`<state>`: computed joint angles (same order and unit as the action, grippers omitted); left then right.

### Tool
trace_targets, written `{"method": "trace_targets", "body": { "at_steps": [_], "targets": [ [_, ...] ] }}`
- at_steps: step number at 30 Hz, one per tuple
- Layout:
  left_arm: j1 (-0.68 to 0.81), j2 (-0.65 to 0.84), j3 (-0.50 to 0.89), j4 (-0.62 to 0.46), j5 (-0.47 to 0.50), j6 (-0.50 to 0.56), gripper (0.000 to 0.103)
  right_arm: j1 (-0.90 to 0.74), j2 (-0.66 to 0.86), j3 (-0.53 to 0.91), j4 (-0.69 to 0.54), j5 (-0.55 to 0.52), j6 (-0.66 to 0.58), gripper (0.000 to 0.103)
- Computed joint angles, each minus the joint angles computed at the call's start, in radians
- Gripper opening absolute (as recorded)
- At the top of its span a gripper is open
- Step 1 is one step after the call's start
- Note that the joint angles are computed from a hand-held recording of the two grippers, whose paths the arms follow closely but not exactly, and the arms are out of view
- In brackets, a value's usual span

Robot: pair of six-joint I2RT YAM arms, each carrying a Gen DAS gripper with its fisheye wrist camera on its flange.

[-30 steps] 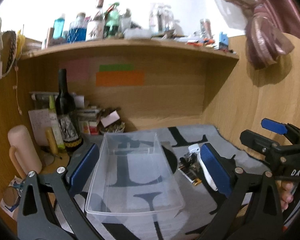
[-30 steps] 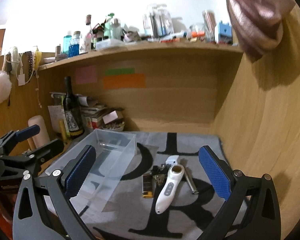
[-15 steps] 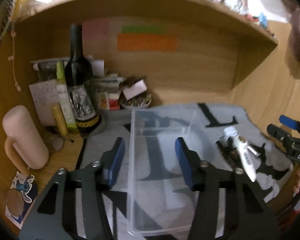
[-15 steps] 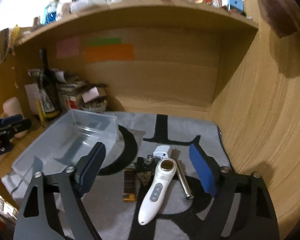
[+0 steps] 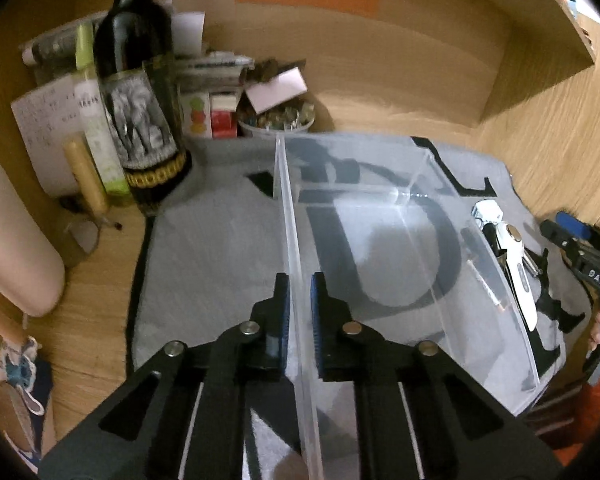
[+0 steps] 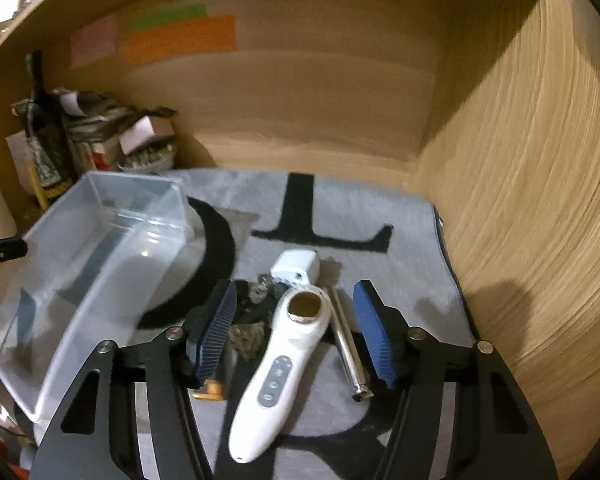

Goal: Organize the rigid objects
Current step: 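Grasp the white handheld device with the right gripper while the left gripper holds the box wall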

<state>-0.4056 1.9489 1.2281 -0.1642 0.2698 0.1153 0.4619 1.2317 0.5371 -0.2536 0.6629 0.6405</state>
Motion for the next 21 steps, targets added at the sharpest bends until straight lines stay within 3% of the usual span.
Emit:
{"method": "trace_targets", "body": {
  "at_steps": [4, 13, 21],
  "targets": [
    [0.0, 0.019, 0.014, -0.021, 0.009, -0.012, 0.007, -0.053, 0.032, -0.018, 0.03, -0.06, 0.011, 0.056],
    [-0.011, 0.024, 0.034, -0.057, -0.016, -0.023, 0.006, -0.169, 0.132, -0.026, 0.122, -0.255, -0.017, 0.036],
    [-0.027, 0.01, 0.032, -0.09, -0.045, -0.002, 0.006, -0.22, 0.204, 0.001, 0.145, -0.332, -0.052, 0.039]
  ]
}}
